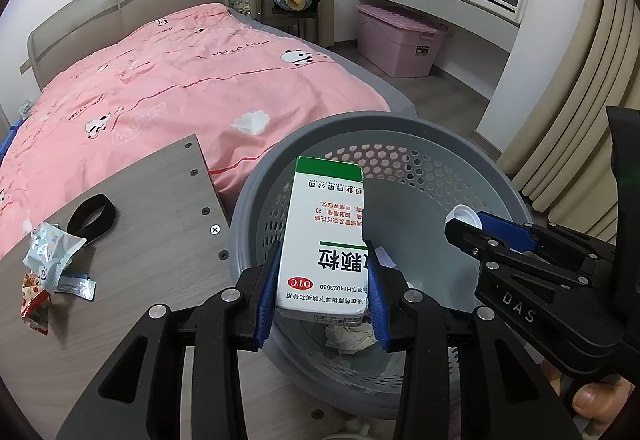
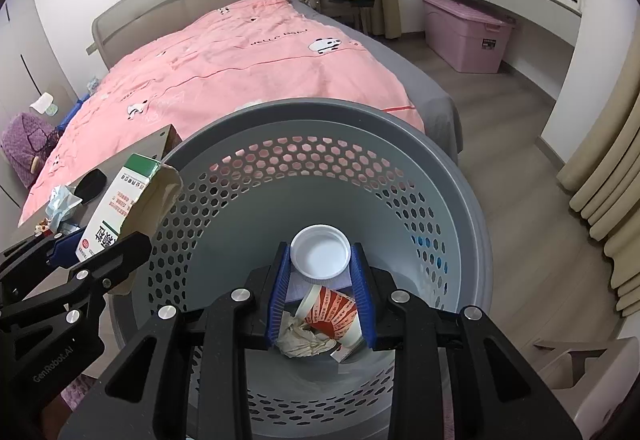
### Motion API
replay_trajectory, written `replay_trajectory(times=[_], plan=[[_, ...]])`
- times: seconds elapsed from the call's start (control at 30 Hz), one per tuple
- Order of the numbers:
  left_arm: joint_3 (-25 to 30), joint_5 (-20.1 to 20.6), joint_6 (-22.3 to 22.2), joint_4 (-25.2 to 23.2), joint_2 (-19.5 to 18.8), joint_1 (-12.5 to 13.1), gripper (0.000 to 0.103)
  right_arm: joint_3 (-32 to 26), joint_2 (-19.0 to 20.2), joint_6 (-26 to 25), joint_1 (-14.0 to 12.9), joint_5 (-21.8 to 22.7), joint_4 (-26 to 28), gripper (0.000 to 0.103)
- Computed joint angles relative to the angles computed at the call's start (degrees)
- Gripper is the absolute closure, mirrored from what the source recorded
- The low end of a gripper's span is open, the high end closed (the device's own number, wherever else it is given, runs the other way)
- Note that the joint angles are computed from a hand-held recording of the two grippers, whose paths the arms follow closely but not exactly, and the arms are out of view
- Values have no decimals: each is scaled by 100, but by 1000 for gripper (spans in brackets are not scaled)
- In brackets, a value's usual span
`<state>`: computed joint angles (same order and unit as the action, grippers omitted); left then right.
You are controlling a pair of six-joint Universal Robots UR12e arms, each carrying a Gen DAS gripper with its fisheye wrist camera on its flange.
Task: Collect trash
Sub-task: 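Open both tools to drop the cap and medicine box into the basket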
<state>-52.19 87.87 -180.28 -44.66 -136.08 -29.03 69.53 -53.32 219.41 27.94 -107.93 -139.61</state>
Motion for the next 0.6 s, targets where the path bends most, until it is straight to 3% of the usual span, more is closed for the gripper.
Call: replay_trajectory(times=[0.37,0.5,0.6], plan=[[26,-9,-72,-24,-10,2,65,38,-11,19,-16,-15,-39,72],[-25,17,-104,2,22,9,59,47,-13,22,-4,-102,-74,56],[-51,30,-135,39,36,22,57,69,-27,43,-2,-127,-111,52]])
